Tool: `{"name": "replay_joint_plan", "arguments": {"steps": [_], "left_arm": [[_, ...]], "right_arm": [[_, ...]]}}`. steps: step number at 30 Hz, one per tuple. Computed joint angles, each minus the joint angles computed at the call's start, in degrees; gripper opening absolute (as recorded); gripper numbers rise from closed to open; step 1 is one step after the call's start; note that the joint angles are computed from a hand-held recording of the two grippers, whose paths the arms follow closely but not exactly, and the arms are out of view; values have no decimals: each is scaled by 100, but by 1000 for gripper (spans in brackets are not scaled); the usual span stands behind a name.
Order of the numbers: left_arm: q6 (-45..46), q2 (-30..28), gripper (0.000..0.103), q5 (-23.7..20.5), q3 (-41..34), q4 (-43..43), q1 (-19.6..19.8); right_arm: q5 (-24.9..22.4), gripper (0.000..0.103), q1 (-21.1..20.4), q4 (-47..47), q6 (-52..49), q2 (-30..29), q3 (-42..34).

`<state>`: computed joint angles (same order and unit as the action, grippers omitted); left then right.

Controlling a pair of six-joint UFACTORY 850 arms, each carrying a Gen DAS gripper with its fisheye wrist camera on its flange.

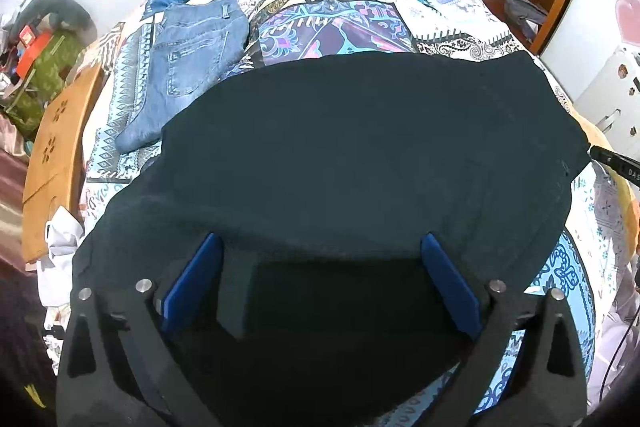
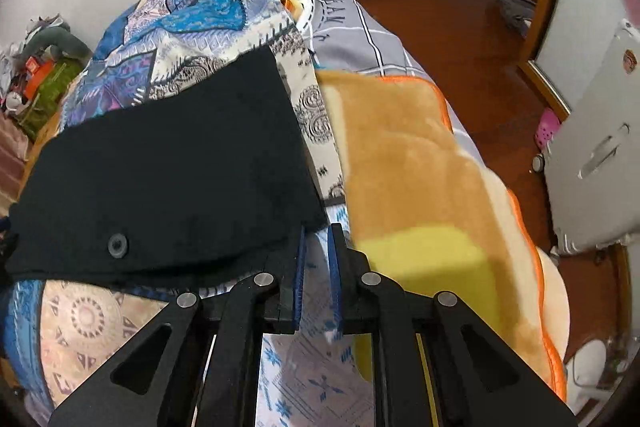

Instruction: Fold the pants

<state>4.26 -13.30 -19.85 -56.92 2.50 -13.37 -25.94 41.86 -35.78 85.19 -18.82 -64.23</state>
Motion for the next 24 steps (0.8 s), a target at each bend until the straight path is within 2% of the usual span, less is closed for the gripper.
{"name": "replay_joint_plan", "arguments": {"steps": [5,8,11,16,20,24], "left_arm": [[-27,177,102,160,85,-11,137],[104,380,102,313,139,-208,341],[185,612,102,485,177,-319,621],[516,910,101,778,227,-526,1178],[1389,1023,102,974,241,-1322,1720],[2812,950,102,1006,179,-2721,2292]], "right_arm": [[-326,10,198,-481,102,83,-282],[-489,15,334,-723,-20,-37,-681],[-627,26,517,-1096,-99,-243,-1204],[-742,49,821,-1688,-288,-728,-2158],[-629,61,951,-1542,-992,-1322,-3150],[-663,68,1057,-1011,-1958,-2096,-4331]]}}
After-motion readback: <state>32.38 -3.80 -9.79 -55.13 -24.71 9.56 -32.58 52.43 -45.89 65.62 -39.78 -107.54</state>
